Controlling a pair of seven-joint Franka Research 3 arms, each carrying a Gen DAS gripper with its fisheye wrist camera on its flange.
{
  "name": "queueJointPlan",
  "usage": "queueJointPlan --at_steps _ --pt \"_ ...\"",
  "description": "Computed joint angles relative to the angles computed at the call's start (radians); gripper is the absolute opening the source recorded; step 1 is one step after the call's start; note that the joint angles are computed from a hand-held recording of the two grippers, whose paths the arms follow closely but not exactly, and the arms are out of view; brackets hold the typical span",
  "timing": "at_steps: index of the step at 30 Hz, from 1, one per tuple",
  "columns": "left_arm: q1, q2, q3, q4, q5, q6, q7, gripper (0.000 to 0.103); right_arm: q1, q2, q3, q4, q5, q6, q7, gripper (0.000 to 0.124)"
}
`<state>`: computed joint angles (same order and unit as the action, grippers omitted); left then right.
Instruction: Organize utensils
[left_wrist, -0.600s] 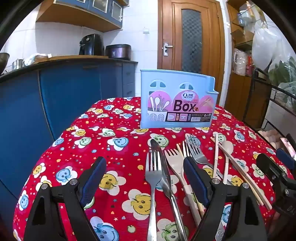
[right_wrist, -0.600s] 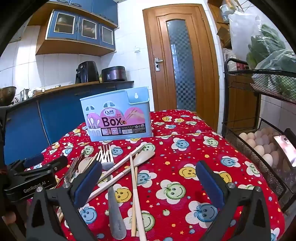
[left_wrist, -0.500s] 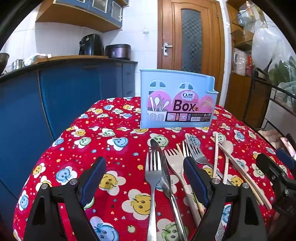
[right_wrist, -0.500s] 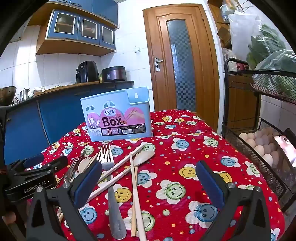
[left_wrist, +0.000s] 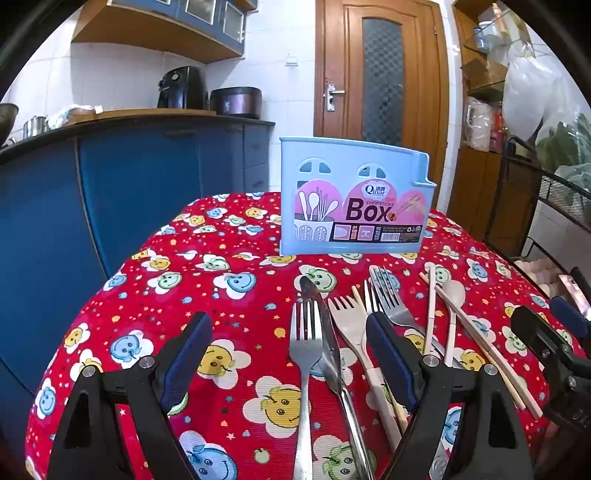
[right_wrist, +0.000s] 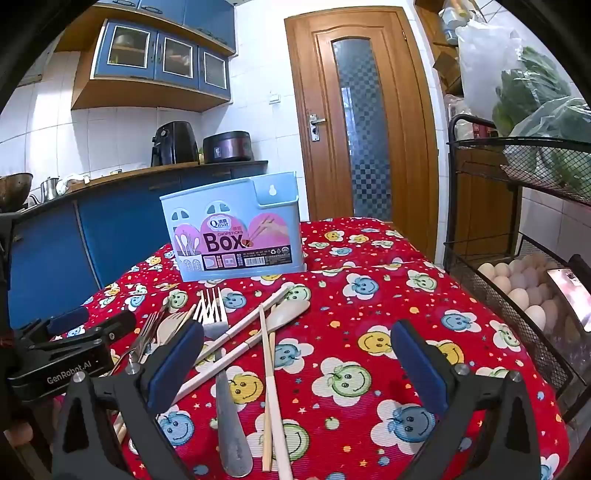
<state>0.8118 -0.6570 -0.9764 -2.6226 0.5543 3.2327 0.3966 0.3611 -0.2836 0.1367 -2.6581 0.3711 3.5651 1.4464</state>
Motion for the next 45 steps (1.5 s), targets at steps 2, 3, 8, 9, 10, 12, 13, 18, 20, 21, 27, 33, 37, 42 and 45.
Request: queueJointPlan --at_steps 2,3,8,9,10,12,13,18,20,21,27,33,37,42,45 --pt "0.000 0.001 0.000 0.000 -0.001 0.001 0.001 0.086 0.000 0.001 -0.001 0.001 -0.002 0.000 0.002 0.103" --pt "0.000 0.001 0.000 0.000 -0.001 0.002 0.002 0.086 0.000 0.000 -0.001 0.000 -0.003 0.000 0.002 0.103" --pt "0.002 -0.001 -0.002 -0.002 -0.005 0.003 0.002 0.086 0.000 0.000 -0.003 0.000 -0.006 -0.002 0.006 0.103" --pt "0.002 -0.001 -0.003 -0.001 -0.005 0.002 0.003 0.086 0.001 0.000 -0.004 -0.001 -0.007 -0.001 0.007 0.103" --pt "0.002 -0.001 -0.003 -0.001 -0.006 0.002 0.003 0.086 0.001 0.000 -0.004 -0.001 -0.007 -0.001 0.007 0.103" --pt "0.002 -0.001 -0.003 -0.001 -0.006 0.001 0.004 0.086 0.002 0.000 -0.007 -0.001 -0.011 -0.001 0.011 0.103" --pt "0.002 -0.001 -0.004 -0.001 -0.006 0.001 0.004 0.086 0.002 -0.001 -0.006 -0.001 -0.011 -0.001 0.011 0.103" --pt "0.002 -0.001 -0.004 -0.001 -0.006 0.001 0.004 0.086 0.003 -0.001 -0.009 -0.002 -0.015 -0.001 0.015 0.103" --pt "0.002 -0.001 -0.004 -0.001 -0.006 0.001 0.004 0.086 0.002 -0.001 -0.008 -0.002 -0.016 -0.001 0.016 0.103" --pt "0.002 -0.001 -0.004 -0.001 -0.006 0.001 0.004 0.086 0.002 -0.001 -0.008 -0.002 -0.016 -0.003 0.017 0.103" --pt "0.002 0.000 -0.003 -0.001 -0.007 0.002 0.005 0.086 0.002 -0.001 -0.009 -0.002 -0.018 -0.003 0.020 0.103" --pt "0.001 0.001 -0.002 -0.002 -0.008 0.002 0.006 0.086 0.003 -0.001 -0.011 -0.003 -0.021 -0.003 0.024 0.103" --pt "0.001 0.001 -0.002 -0.002 -0.008 0.002 0.006 0.086 0.002 -0.001 -0.009 -0.003 -0.021 -0.002 0.025 0.103" --pt "0.001 0.001 -0.002 -0.002 -0.009 0.002 0.006 0.086 0.004 -0.001 -0.011 -0.003 -0.024 -0.002 0.028 0.103" --pt "0.001 0.001 -0.002 -0.002 -0.009 0.003 0.007 0.086 0.003 0.000 -0.010 -0.003 -0.024 -0.002 0.028 0.103"
